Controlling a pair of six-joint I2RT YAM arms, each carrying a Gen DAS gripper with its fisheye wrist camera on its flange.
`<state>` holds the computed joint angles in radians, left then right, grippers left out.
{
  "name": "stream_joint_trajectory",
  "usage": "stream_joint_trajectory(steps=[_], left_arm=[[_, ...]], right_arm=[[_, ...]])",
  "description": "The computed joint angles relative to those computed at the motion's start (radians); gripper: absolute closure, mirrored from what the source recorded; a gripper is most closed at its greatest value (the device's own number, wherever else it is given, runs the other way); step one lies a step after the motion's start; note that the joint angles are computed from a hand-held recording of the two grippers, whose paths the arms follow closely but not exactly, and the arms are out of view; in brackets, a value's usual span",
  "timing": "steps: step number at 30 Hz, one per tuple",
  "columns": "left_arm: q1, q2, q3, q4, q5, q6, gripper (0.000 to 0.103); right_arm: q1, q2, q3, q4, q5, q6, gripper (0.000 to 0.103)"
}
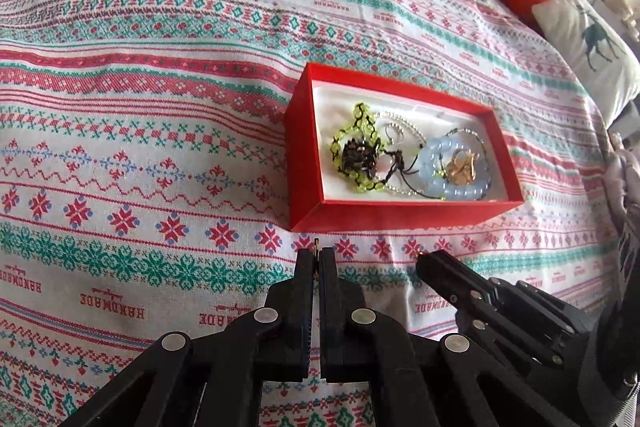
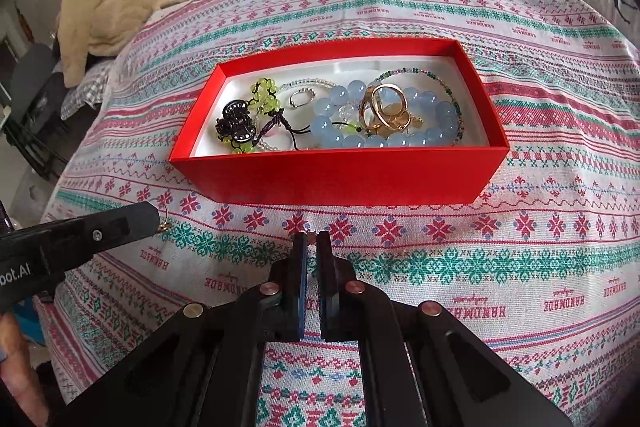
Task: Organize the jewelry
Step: 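Lift both earrings over the red box and open both tools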
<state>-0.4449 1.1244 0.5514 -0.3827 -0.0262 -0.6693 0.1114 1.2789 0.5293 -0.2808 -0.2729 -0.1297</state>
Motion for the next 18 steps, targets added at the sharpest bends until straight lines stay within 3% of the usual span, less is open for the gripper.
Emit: stream_joint_trajectory(steps=[10, 18], left_arm=[[0.018, 0.010, 0.051, 0.026, 0.015, 0.005, 0.103], [-0.006, 0.103, 0.087, 0.177, 0.018, 0.015, 0.103]], right_arm=[[-0.118, -0.112, 0.100, -0.142, -0.115, -0.061, 0.099], [-0.189, -0.058, 0.230, -0.222, -0.197, -0.129, 0.099]])
